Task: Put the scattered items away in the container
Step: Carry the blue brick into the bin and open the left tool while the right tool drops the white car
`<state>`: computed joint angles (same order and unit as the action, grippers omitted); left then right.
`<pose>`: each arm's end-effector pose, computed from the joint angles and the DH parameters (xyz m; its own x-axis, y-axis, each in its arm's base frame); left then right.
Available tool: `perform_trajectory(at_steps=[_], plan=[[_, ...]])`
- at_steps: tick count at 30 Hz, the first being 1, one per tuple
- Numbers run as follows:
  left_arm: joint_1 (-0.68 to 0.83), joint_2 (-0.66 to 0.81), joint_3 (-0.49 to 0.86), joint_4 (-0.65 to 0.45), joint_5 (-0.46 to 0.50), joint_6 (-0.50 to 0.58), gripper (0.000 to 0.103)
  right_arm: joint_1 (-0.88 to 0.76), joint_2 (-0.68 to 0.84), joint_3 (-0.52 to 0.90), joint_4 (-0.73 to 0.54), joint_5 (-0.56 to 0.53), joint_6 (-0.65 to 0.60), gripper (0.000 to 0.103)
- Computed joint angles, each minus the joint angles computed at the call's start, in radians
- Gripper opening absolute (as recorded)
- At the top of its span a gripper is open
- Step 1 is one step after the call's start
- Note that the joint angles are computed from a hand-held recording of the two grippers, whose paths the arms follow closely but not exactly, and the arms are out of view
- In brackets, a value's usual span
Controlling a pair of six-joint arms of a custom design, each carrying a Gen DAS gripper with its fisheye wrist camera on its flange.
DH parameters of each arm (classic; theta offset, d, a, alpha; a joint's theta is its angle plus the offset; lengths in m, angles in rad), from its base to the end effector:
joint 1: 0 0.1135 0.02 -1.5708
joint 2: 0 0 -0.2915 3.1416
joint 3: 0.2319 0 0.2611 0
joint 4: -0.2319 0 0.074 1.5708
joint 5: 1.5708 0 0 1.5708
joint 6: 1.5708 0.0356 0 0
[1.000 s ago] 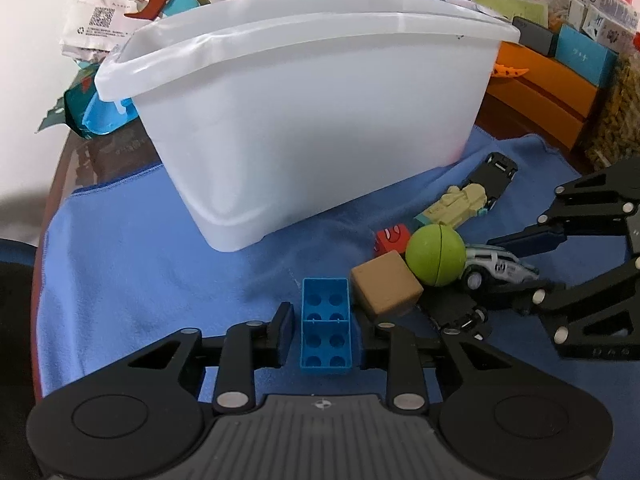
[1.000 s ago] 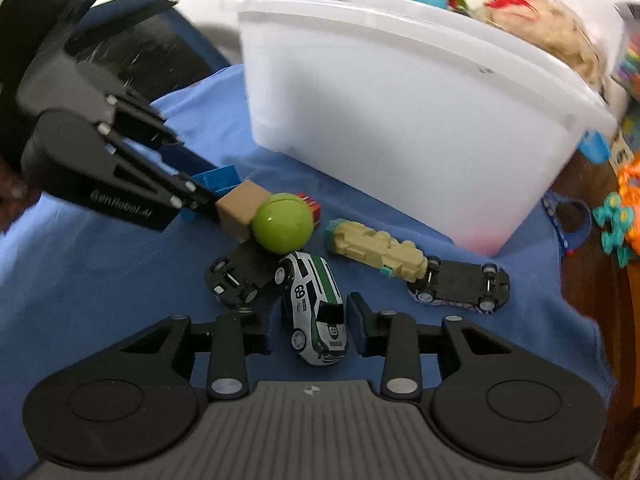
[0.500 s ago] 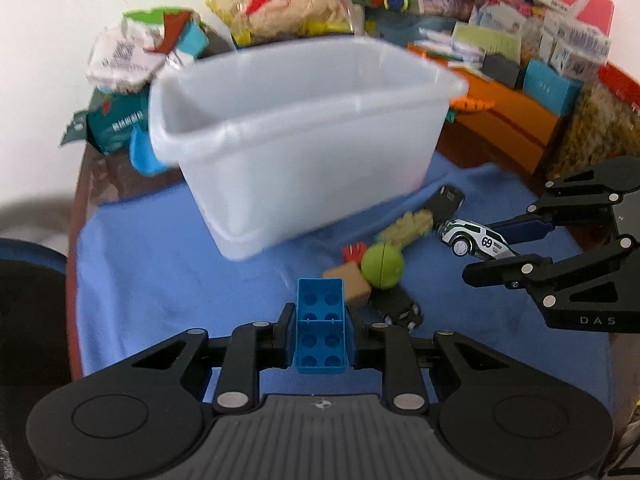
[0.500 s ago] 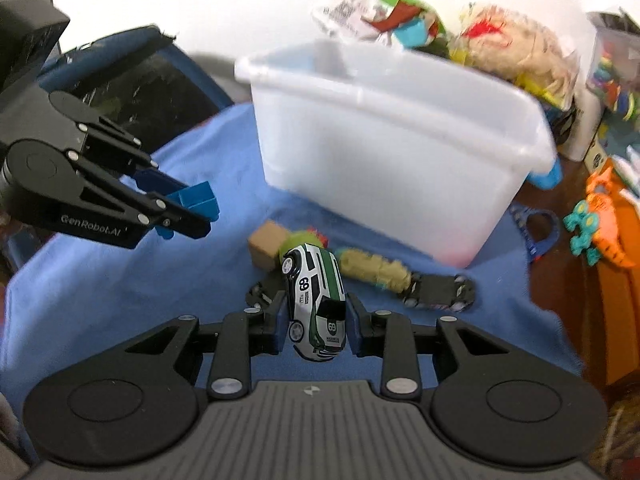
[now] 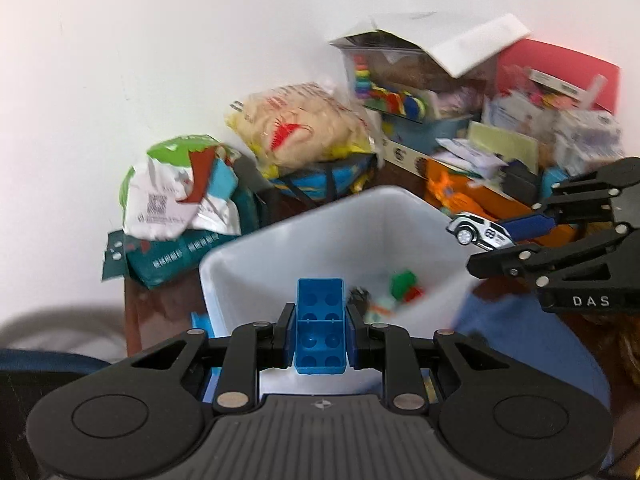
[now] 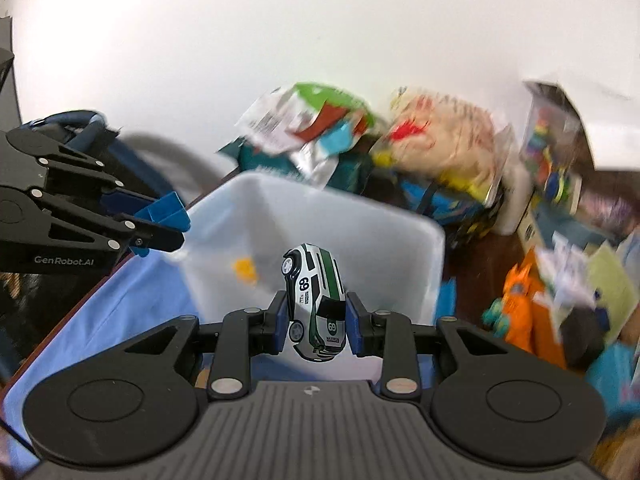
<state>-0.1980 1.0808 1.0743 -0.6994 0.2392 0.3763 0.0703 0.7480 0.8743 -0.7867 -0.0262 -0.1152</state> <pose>0.2140 -0.0515 0.3586 -0.4563 0.4557 -0.7643 0.5759 0.8060 0.1367 0.1370 0.0106 0.3361 -0.5974 -0.1572 -0.7864 -0.1606 0.9842 -0.0748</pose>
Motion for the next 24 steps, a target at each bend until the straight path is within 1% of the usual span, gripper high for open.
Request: perform_trajectory(at_steps=[2, 5, 8, 12, 18, 20, 22, 23, 24], plan=[[-0.013, 0.078, 0.035, 0.046, -0.02, -0.022, 0.027, -0.034, 0.049, -0.001, 0.057, -0.012, -0.018, 0.033], [-0.042, 0.171, 0.057, 0.11, -0.094, -0.04, 0.027, -0.079, 0.135, -0.005, 0.122, -0.028, -0.025, 0.033], [-0.049, 0.258, 0.069, 0.142, -0.123, -0.05, 0.027, -0.1, 0.221, -0.007, 0.169, -0.031, -0.026, 0.033], [-0.053, 0.332, 0.055, 0.172, -0.151, -0.057, 0.027, -0.104, 0.322, -0.032, 0.241, -0.018, 0.0, 0.033], [-0.047, 0.374, 0.02, 0.175, -0.16, -0.041, 0.029, -0.086, 0.374, -0.054, 0.262, 0.011, 0.016, 0.034], [-0.046, 0.366, 0.009, 0.186, -0.165, -0.041, 0.034, -0.083, 0.373, -0.059, 0.263, 0.014, 0.016, 0.038], [-0.04, 0.358, 0.012, 0.176, -0.153, -0.049, 0.041, -0.076, 0.365, -0.065, 0.268, 0.028, 0.017, 0.049], [-0.037, 0.349, 0.011, 0.176, -0.149, -0.049, 0.044, -0.074, 0.361, -0.067, 0.27, 0.034, 0.017, 0.052], [-0.036, 0.334, 0.005, 0.176, -0.146, -0.047, 0.045, -0.07, 0.353, -0.069, 0.271, 0.039, 0.019, 0.054]])
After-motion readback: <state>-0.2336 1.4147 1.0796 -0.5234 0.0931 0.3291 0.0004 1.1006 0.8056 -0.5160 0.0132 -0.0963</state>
